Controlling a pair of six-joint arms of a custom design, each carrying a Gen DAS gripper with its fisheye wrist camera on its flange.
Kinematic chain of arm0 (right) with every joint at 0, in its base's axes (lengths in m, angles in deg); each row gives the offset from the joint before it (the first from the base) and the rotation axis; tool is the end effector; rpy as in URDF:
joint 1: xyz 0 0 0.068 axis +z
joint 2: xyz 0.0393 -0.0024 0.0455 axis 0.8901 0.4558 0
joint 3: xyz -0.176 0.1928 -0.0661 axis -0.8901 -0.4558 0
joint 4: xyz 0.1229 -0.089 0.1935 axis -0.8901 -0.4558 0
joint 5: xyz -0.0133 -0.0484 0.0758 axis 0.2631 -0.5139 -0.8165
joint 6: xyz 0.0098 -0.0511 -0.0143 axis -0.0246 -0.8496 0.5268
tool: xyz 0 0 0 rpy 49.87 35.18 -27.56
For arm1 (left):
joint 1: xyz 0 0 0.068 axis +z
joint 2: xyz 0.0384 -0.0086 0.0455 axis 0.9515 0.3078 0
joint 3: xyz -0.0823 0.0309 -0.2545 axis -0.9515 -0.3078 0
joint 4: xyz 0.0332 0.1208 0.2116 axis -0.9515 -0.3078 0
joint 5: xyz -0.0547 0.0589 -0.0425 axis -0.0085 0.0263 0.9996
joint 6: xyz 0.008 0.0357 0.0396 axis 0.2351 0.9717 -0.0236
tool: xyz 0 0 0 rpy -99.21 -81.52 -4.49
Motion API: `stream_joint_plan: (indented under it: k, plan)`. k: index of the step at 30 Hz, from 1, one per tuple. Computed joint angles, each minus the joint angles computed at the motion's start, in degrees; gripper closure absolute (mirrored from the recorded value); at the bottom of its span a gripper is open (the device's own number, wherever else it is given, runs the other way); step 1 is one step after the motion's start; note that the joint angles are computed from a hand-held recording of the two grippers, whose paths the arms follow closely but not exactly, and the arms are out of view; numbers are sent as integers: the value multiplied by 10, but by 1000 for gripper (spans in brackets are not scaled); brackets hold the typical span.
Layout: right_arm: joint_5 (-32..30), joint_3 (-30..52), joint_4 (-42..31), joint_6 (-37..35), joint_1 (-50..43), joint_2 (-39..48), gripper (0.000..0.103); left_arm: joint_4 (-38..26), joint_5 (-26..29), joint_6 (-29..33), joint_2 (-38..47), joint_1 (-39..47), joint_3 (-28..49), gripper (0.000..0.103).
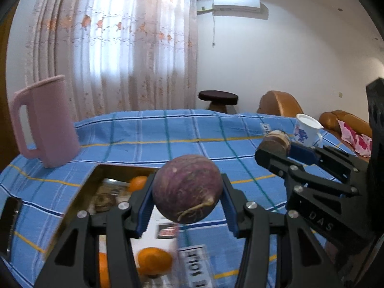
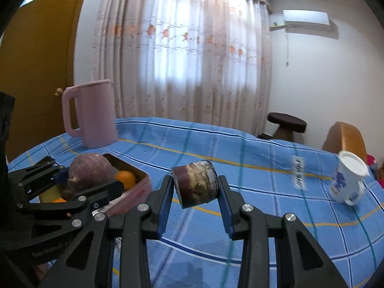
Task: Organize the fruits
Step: 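Carry both items to the tin box and open both tools to release them inside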
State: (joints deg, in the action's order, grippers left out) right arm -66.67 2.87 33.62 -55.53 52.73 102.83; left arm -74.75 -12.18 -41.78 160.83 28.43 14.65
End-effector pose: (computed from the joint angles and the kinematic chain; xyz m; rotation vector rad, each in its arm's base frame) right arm 0.2647 -0.0229 0.1553 -0.6613 1.8687 0.3951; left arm 0.2124 -0.1687 0.1911 -0.1860 2.0388 0.0470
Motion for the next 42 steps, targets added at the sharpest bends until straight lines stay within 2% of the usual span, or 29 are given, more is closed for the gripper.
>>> stream_joint_plan:
  k: [10,20,25,29,32,36,42]
  plan:
    - [45,5,-39,24,141,-25,65,-61,3,-22,-113,66,-77,51]
    - [132,12,-21,21,260,56,64,-51,69,-24,-135,152,-140,51]
    - [145,36,-57,6,272,87,64,-36,85,-21,-127,162,-154,49]
    - [150,41,-75,-6,273,90,64,-47,69,-25,-139,147,-154,47]
    - [150,35,-69,-5,271,83,64,-61,60,-28,-147,143,-150,41]
    - [149,30,-71,-10,268,75,54,-73,49,-32,-161,135,-150,34]
    - [140,13,-66,-10,259,50,52,-88,34,-35,-177,116,-147,29]
